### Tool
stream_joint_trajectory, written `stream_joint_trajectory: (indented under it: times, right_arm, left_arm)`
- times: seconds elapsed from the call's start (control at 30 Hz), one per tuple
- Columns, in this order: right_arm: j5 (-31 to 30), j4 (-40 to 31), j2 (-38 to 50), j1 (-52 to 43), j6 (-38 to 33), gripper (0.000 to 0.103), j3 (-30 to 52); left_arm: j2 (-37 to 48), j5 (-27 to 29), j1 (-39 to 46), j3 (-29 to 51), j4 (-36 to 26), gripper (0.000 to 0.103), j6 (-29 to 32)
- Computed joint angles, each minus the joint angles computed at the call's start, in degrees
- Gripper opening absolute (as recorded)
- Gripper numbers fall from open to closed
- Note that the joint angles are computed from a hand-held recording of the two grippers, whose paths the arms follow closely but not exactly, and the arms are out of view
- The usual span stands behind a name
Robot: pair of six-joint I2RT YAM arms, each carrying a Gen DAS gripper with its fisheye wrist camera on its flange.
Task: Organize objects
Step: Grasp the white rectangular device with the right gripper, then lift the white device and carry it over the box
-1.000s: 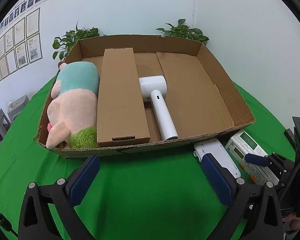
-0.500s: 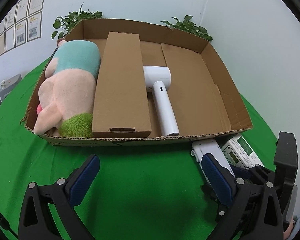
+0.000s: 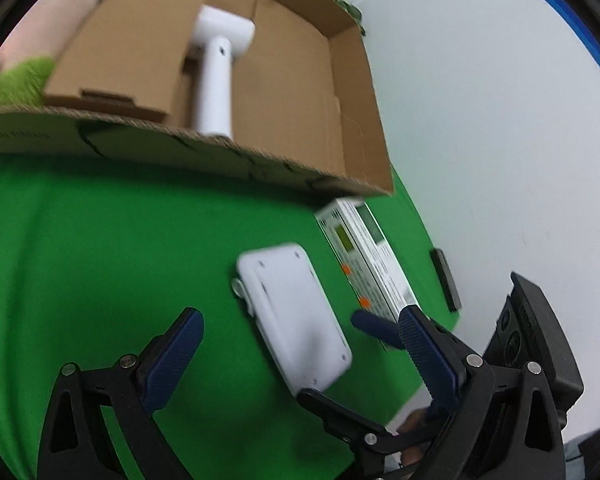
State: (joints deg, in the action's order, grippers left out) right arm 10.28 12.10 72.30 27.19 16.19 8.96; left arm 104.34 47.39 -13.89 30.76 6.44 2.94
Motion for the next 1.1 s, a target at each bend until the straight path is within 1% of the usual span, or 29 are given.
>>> stream_joint_trajectory:
  times: [0.03,0.13,0.2,0.23,0.3,0.33,0.4,0.47,0.53,0.6,0.73,0.9,1.0,1.1]
  right_arm:
    - [-0.32,-0.06,-0.47,-0.27,-0.23,0.082,-0.28]
    - [-1.62,0.88,-0.66,-0.95,-0.24,0.082,-0.95]
    - [-1.78,0.33,-1.12,-0.97,0.38,0.082,-0.87]
    - [-0.78,1.64,0.09,0.43,1.65,0.082,-1.15]
    - [-0.79,1.37,0.44,0.21,1.91,0.082,-1.07]
    - [-0.61,1.99,2.16,0.25,2.11,0.081,-0.23]
    - [-1.97,2.65,3.45,-0.80,1.81,0.081,0.03]
    - [-1.64,2.65,3.68,-0.25,1.81,0.080,0.16]
    - [-1.52,2.27,3.48,0.20,1.80,0.076,0.34]
    - [-2.63,2.79,4.48,-0.06,1.56,0.071,0.67]
    - [-0.78,2.73,5.93,1.70,2.85,0.070,1.53]
    - [1.23,2.03,6.06,3.61,4.61,0.070,1.85]
    - [1.64,1.93,4.97,4.45,6.22,0.070,1.17]
    - [2.67,2.42,3.41,6.15,8.30,0.069,-0.33]
  left_arm:
    - [0.66,0.33,-0.77,0.48,-0.74,0.096,0.21]
    - [3.63,2.15,-2.22,2.41,-2.44,0.089,0.04]
    - [6.05,3.34,-2.84,3.80,-3.33,0.081,-0.46]
    - [6.49,3.37,-3.06,3.58,-2.98,0.079,-0.66]
    - [7.61,3.04,-3.43,3.98,-2.39,0.073,-1.09]
    - [8.29,3.06,-3.65,4.35,-2.29,0.071,-1.44]
    - [9.46,3.21,-3.46,5.56,-3.37,0.065,-1.38]
    - [9.28,2.77,-3.70,5.19,-2.30,0.063,-2.07]
    - [9.10,2.09,-3.68,5.00,-1.95,0.057,-2.32]
    - [9.12,1.67,-3.33,4.89,-1.87,0.050,-2.40]
    - [9.15,0.82,-3.23,4.69,-1.43,0.042,-2.97]
    - [8.90,-0.29,-3.34,3.97,-0.44,0.027,-3.48]
    - [8.41,-0.78,-3.97,2.94,0.50,0.025,-3.54]
    - [7.21,-0.74,-3.78,3.18,-0.53,0.025,-3.47]
